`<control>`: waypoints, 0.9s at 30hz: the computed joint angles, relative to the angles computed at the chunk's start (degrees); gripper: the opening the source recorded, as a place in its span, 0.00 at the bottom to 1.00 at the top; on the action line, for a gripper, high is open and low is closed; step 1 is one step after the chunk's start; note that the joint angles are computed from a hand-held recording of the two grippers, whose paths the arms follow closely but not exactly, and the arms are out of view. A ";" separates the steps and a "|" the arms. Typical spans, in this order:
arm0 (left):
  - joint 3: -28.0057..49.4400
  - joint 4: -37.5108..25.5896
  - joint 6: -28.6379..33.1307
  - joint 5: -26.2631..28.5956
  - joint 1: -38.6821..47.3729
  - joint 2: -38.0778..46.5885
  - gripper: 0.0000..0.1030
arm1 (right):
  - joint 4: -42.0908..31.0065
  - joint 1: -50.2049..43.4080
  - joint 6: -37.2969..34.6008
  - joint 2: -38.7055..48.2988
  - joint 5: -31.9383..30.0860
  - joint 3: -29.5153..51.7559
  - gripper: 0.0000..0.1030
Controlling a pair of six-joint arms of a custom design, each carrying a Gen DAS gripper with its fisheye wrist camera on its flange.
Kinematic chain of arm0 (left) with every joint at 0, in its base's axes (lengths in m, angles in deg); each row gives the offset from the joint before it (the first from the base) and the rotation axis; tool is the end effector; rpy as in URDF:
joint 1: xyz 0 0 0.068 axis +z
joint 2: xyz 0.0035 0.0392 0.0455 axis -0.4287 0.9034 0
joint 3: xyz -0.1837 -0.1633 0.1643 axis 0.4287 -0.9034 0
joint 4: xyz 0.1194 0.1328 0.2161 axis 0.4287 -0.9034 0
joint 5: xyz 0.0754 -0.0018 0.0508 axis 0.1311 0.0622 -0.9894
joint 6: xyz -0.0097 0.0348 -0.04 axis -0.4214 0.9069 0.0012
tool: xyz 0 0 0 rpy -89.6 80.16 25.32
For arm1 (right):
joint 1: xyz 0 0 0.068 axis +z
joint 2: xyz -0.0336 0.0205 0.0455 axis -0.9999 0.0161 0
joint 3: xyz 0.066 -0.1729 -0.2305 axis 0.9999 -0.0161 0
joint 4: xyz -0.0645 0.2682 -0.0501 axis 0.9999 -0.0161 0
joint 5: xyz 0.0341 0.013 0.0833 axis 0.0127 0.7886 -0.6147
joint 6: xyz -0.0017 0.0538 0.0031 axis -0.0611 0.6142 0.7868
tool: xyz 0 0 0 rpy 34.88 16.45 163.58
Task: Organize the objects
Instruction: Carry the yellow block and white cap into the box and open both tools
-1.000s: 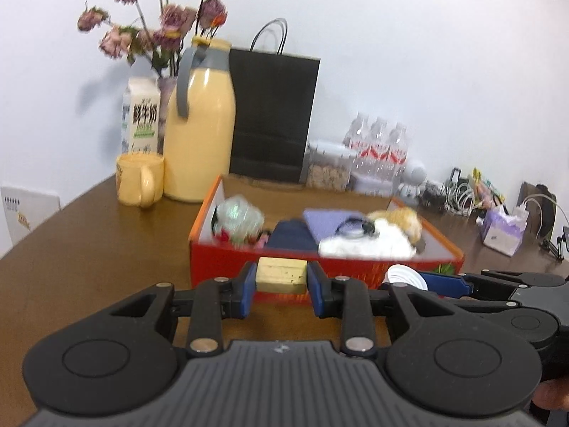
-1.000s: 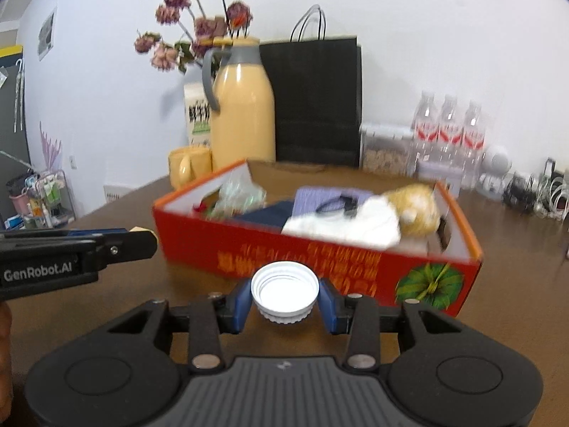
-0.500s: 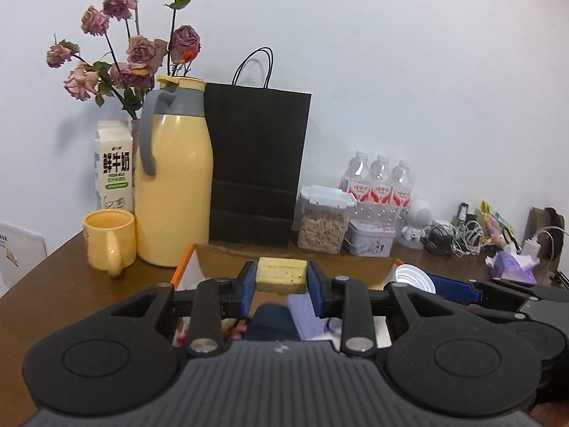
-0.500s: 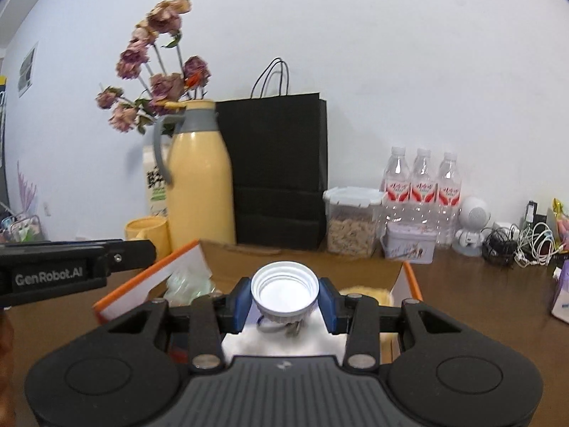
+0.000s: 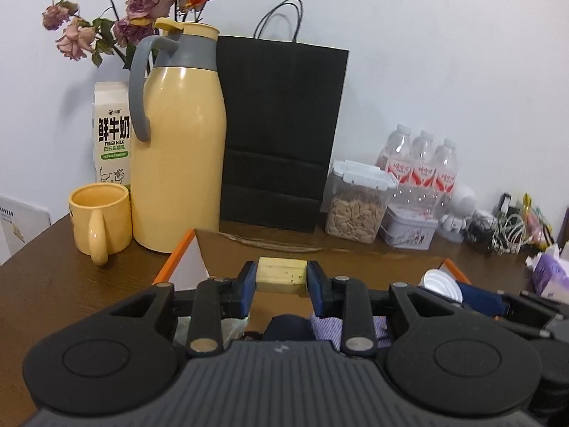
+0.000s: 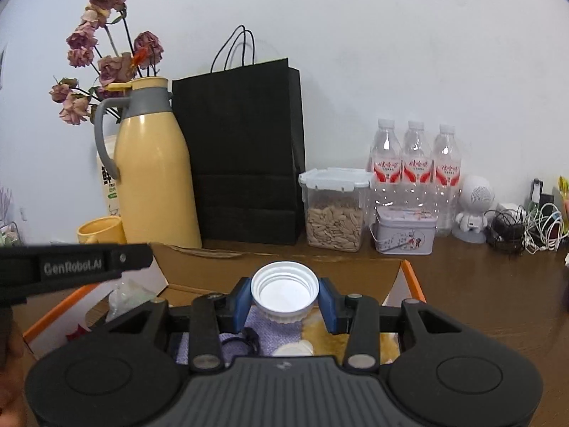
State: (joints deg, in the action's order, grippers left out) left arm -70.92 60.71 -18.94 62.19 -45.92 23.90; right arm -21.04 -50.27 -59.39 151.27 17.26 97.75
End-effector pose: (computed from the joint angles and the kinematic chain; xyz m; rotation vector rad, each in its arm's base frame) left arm 0.1625 -0.0434 0.1310 -0.2953 1.9450 0.0159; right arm 0.2223 0.1685 0.1121 -0.3660 1.9316 0.3181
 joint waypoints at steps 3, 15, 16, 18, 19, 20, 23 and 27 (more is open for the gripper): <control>-0.70 0.14 -0.06 -2.42 -1.53 -0.61 0.31 | 0.47 0.11 -0.43 0.25 0.39 -0.61 0.38; -2.28 1.05 0.94 -14.80 -8.14 -4.34 1.00 | 4.01 -0.08 -0.37 -2.41 2.80 -4.41 0.93; -2.22 0.58 0.83 -14.67 -8.01 -4.64 1.00 | 3.99 -0.20 -0.31 -2.62 2.70 -4.56 0.97; -2.05 -0.24 0.75 -14.19 -7.71 -4.88 1.00 | 3.87 -0.37 -0.30 -3.12 2.34 -4.84 1.00; -2.04 -0.36 0.77 -14.01 -7.62 -4.81 1.00 | 3.84 -0.48 -0.34 -3.42 1.93 -5.03 1.00; -1.99 -0.47 0.79 -13.86 -7.57 -4.73 1.00 | 3.74 -0.52 -0.31 -3.77 1.62 -5.23 1.00; -2.00 -0.97 0.75 -13.79 -7.62 -5.16 1.00 | 2.95 0.01 -0.34 -5.17 2.02 -5.76 1.00; -1.99 -8.23 -0.22 -16.81 -10.28 -12.17 1.00 | 0.79 0.91 -0.56 -8.58 2.74 -6.92 1.00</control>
